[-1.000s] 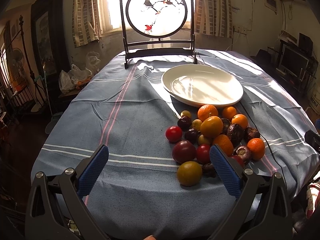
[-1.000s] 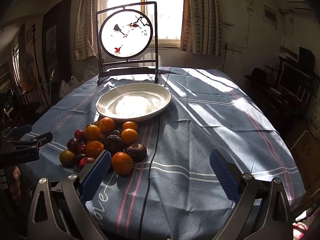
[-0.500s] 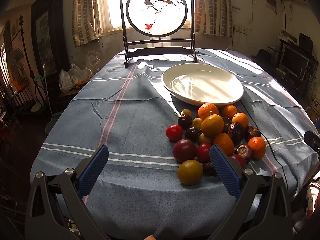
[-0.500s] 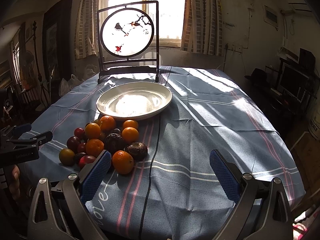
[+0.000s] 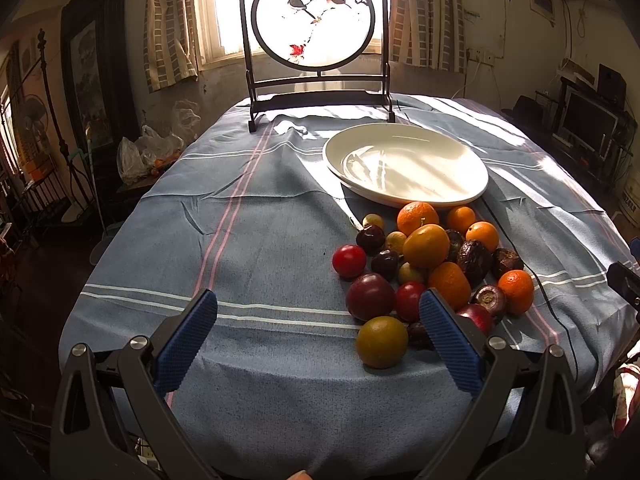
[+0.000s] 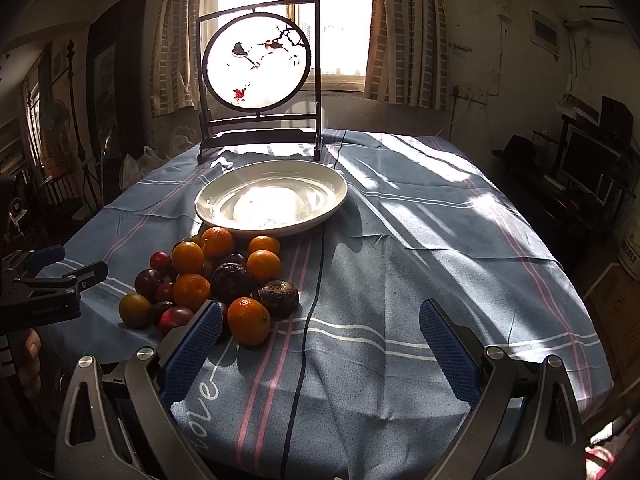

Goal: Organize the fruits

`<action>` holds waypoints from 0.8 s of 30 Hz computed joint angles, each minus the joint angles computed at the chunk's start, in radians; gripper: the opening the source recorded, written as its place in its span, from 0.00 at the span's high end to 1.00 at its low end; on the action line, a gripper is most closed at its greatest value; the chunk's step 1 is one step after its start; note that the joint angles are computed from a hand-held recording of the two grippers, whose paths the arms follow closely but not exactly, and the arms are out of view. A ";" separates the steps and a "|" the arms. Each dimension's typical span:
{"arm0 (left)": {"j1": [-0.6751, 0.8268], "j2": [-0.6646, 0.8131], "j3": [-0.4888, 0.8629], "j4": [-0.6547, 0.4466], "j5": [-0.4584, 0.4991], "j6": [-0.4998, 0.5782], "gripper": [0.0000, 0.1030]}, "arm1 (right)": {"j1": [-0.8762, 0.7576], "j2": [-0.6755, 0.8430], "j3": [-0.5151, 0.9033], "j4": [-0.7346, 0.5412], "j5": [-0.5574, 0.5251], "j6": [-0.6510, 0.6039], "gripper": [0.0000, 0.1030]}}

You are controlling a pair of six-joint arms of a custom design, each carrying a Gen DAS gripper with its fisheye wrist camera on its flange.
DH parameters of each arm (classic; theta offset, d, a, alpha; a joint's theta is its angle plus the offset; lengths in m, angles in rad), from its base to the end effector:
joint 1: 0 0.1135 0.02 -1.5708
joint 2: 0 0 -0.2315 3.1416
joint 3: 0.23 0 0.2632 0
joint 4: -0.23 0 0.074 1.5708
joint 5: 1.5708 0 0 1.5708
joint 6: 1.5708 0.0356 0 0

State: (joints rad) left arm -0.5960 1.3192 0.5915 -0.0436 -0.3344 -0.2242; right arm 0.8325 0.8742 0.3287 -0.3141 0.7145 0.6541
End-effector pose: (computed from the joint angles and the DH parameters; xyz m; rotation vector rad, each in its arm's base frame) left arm 0.2307 -0.1423 0.1370 0.2621 2.2747 -0.0312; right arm 0.1435 0.1230 0.1330 0.1058 2.1780 -0.0507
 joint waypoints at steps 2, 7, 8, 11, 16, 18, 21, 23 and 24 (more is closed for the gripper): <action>0.000 0.000 -0.003 0.002 0.001 0.001 0.04 | 0.002 0.002 -0.001 0.001 0.001 0.003 0.04; -0.001 -0.009 -0.051 0.063 0.006 0.040 0.04 | -0.003 0.010 -0.009 0.018 -0.006 0.002 0.04; -0.005 -0.013 -0.066 0.082 0.006 0.058 0.04 | -0.005 0.009 -0.013 0.022 -0.011 0.003 0.04; -0.014 -0.001 -0.095 0.113 0.001 0.109 0.04 | -0.016 0.004 -0.031 0.039 -0.032 0.004 0.04; 0.022 0.081 -0.111 0.161 0.093 0.163 0.04 | -0.053 0.035 -0.041 0.086 -0.075 -0.010 0.04; 0.015 0.127 -0.096 0.182 0.089 0.176 0.06 | -0.061 0.055 -0.040 0.104 -0.089 -0.015 0.04; 0.005 0.196 -0.064 0.207 0.090 0.197 0.21 | -0.063 0.076 -0.037 0.118 -0.093 -0.023 0.04; 0.013 0.226 -0.050 0.233 0.138 0.203 0.26 | -0.068 0.074 -0.040 0.120 -0.094 -0.024 0.04; 0.017 0.246 -0.038 0.238 0.162 0.207 0.34 | -0.073 0.072 -0.041 0.119 -0.097 -0.026 0.04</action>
